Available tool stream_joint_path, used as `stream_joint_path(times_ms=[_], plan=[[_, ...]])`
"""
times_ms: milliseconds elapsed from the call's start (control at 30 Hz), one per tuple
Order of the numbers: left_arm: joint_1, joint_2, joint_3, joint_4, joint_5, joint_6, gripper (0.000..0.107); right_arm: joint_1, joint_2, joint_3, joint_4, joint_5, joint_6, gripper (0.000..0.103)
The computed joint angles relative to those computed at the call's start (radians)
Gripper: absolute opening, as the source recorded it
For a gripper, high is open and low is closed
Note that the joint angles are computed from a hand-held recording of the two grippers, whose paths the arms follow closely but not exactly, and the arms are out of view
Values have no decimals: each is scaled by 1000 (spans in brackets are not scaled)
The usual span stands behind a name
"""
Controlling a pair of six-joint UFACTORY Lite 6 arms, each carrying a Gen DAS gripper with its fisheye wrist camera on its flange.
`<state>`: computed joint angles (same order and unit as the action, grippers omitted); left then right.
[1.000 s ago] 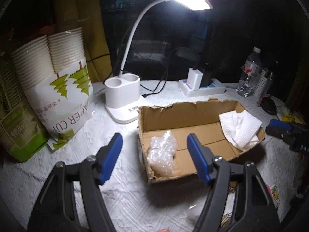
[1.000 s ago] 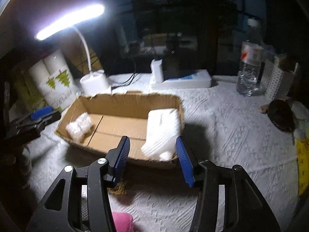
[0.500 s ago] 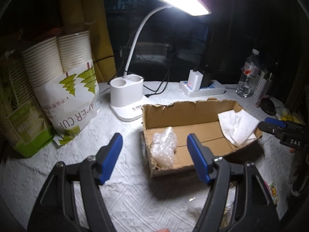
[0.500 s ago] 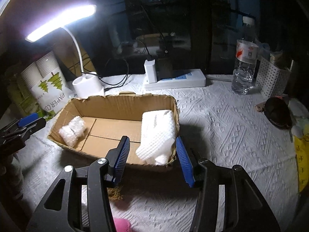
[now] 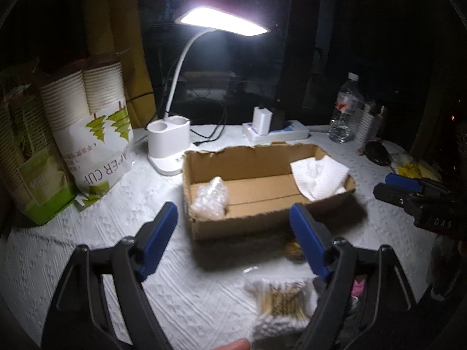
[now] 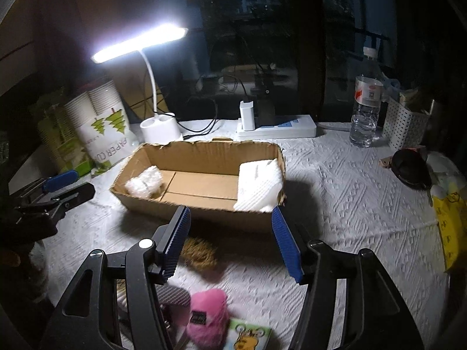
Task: Organize soft objects
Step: 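Move both tools back toward the cotton swabs and pink plush, then grasp the pink plush with the right tool while the left grasps the cotton-swab bag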
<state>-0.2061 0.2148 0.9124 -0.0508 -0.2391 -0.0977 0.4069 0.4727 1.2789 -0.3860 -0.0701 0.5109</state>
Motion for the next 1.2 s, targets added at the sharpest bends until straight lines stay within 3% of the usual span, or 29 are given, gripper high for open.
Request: stream_joint_path(times_ms=[367,733,1200], plan=[[-83,-73,-117,-143,-29,113,82,40,-111,-185,319,-61,-307,61],[-140,-16,-156,-243,-59,183,82,39,-96,-291,204,-135,-172,61],[-198,143,-93,-302,-49,220,82,39,0,-297,-1,-186,3,61]])
